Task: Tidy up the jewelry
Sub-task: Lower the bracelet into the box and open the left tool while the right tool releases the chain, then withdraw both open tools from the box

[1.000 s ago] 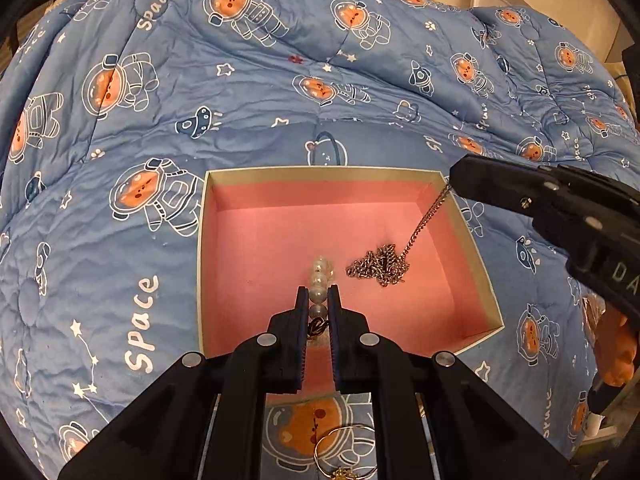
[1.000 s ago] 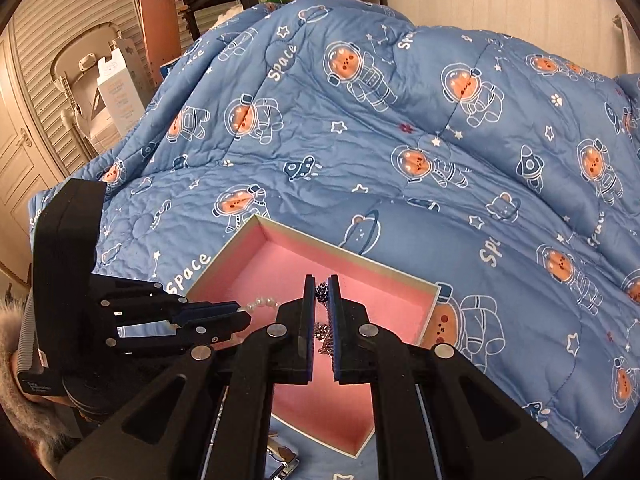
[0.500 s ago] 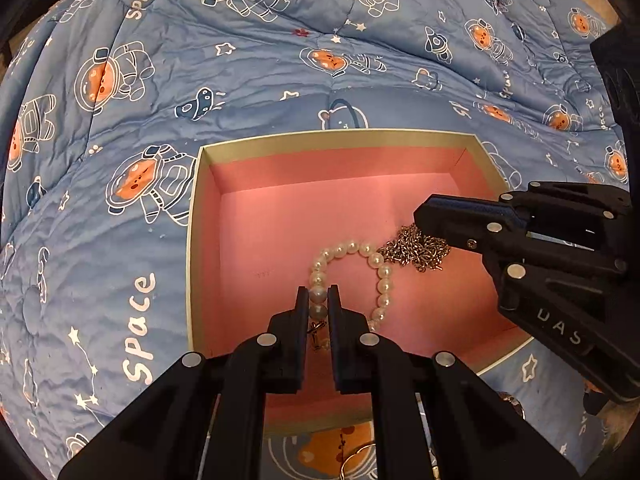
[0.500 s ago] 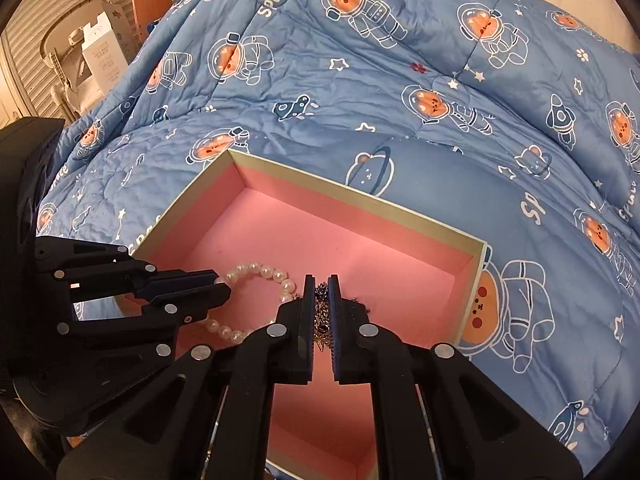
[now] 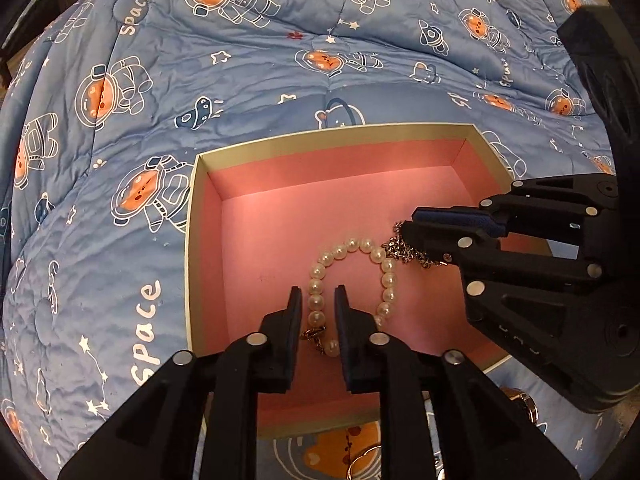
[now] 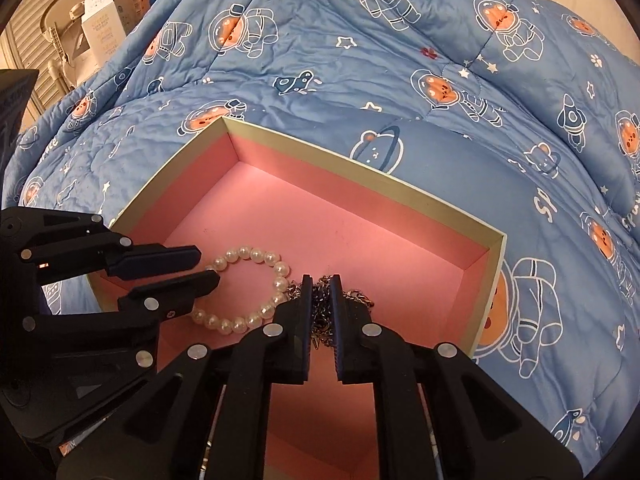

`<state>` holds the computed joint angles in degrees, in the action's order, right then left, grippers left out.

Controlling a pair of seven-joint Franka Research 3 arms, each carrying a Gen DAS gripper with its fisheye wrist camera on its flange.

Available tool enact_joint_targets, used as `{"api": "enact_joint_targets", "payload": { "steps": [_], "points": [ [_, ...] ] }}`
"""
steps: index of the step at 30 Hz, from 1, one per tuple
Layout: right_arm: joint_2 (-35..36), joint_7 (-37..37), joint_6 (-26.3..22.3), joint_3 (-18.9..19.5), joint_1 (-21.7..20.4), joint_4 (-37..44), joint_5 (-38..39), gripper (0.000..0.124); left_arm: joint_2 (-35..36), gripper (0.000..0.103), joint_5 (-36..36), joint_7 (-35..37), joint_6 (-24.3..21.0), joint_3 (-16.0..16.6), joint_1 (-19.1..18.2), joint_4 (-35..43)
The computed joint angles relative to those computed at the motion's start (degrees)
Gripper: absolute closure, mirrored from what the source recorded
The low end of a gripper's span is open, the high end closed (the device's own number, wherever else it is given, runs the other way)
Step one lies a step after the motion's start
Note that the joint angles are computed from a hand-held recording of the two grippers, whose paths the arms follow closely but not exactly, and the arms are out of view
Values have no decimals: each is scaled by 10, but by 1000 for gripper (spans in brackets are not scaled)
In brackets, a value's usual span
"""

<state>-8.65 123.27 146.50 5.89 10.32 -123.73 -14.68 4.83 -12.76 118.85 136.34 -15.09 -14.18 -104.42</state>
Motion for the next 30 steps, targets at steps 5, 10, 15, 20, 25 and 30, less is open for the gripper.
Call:
{"api": "enact_joint_targets", "payload": {
  "steps": [5, 10, 15, 20, 25, 30],
  "points": [
    [-11, 43, 6, 12, -10, -4, -66, 78, -27, 55, -17, 17, 41, 4, 3, -27],
    [-35, 98, 18, 30, -27, -14, -138, 67, -62, 36, -69, 53, 64, 17, 5, -56],
    [-86, 216, -7, 65, -48, -36, -250, 45, -112, 17, -80, 70, 117, 33, -4, -119],
    [-148, 273, -32, 98, -45, -79, -263, 34, -170, 10, -104, 88, 145, 62, -22, -197],
    [-206, 296, -36, 120, -32, -132, -221, 34, -228, 8, -117, 95, 150, 92, -44, -273],
    [-265, 337, -45, 133, -30, -190, -154, 34, -278, 8, -103, 86, 169, 113, -58, -340]
  ]
}}
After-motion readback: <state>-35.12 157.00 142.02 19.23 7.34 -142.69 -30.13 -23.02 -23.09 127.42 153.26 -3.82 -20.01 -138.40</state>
